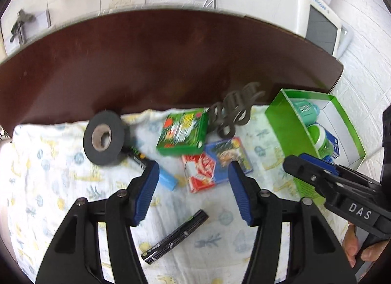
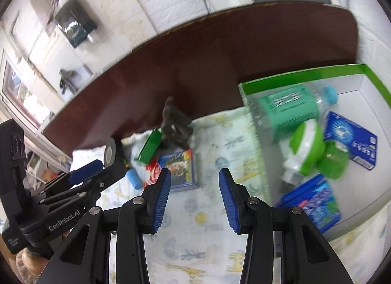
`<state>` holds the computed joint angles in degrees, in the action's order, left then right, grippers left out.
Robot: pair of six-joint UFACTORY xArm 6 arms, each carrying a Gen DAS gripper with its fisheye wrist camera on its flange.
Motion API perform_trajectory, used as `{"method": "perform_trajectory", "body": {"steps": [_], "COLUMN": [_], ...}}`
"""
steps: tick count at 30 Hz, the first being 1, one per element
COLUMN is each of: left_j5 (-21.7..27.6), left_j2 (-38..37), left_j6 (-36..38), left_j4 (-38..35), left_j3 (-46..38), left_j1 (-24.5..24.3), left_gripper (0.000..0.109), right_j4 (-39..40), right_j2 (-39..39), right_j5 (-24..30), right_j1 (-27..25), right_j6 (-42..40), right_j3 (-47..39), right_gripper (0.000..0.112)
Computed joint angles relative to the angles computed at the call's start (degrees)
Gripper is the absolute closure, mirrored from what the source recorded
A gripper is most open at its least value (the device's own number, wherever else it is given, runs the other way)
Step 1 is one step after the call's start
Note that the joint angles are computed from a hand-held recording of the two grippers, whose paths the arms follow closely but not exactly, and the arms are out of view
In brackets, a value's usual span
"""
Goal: Organize rigid objects
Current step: 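Release the blue box into the green box and move right gripper to card box, then close the right gripper on the red-and-blue card box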
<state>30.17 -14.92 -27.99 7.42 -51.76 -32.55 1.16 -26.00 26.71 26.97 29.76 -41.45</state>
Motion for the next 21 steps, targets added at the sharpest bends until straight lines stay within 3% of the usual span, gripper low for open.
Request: {"method": "perform_trajectory", "body": {"steps": [6, 21], "left_j5": [-1.20, -0.43], "left_j2": [1.81, 9.53], "left_j6": [7.67, 17.22], "left_j4": [-8.28, -17.15], "left_j3": [1.35, -3.90], "left_j1": [0.87, 1.45], "left_gripper": [0.071, 0.070], "right_j4": [0.45, 7.61], "right_j2": [6.19, 14.27], "right_j5": [1.18, 0.85], "right_j1": [1.18, 0.16], "right_j6": [1.52, -3.11], "right_j3": [-3.42, -8.42], "right_gripper": [0.068, 0.068]}}
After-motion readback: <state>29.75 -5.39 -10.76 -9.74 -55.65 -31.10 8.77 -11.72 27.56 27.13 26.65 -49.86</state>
